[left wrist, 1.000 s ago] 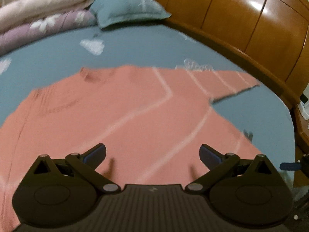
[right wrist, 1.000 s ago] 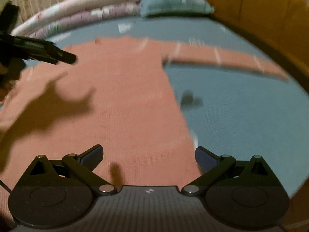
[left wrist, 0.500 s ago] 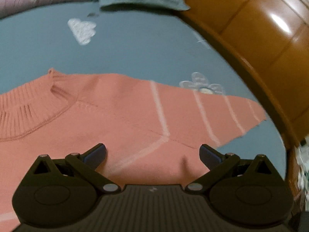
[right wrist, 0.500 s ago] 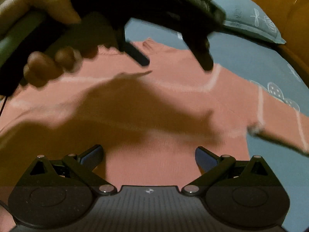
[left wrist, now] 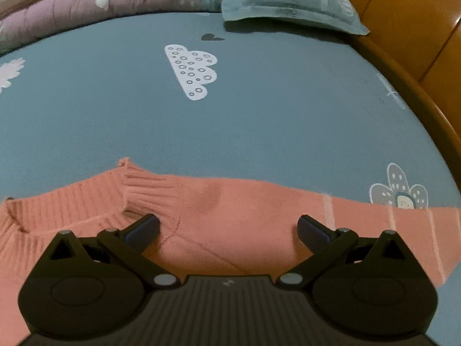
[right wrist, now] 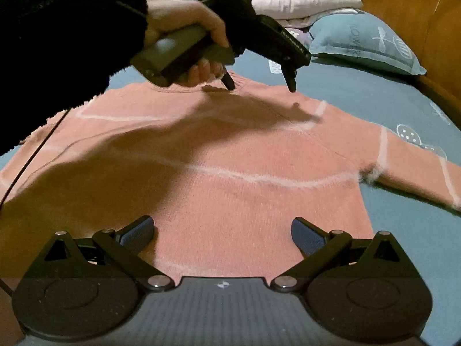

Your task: Fold clothes

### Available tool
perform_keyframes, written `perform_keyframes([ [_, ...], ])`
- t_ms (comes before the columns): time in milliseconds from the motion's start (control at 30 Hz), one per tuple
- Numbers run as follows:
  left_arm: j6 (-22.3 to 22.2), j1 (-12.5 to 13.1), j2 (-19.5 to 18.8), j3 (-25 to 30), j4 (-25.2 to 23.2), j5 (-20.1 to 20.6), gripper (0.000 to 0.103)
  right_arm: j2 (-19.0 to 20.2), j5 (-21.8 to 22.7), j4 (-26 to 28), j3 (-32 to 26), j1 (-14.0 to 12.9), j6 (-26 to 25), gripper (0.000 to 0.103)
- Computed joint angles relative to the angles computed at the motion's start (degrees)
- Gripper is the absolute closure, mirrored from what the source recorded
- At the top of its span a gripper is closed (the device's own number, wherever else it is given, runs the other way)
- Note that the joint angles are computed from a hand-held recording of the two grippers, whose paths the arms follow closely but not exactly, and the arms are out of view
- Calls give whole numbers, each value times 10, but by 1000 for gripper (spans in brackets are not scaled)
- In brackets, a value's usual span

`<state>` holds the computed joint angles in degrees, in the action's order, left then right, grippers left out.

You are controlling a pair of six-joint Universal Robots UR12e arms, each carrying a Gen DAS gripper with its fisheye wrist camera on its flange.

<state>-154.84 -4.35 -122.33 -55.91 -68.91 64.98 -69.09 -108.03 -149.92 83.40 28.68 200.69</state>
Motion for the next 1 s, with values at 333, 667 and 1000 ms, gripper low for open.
perform_keyframes([
  [333, 91, 4, 47, -38, -121, -4, 1, -7, 23, 4, 1, -10, 12, 0],
  [667, 40, 0, 24, -10, -63, -53, 1, -9, 22, 4, 4, -9, 10, 0],
  [1000, 14, -26, -9, 24, -48, -16, 1, -6, 15, -2, 0, -7, 10, 0],
])
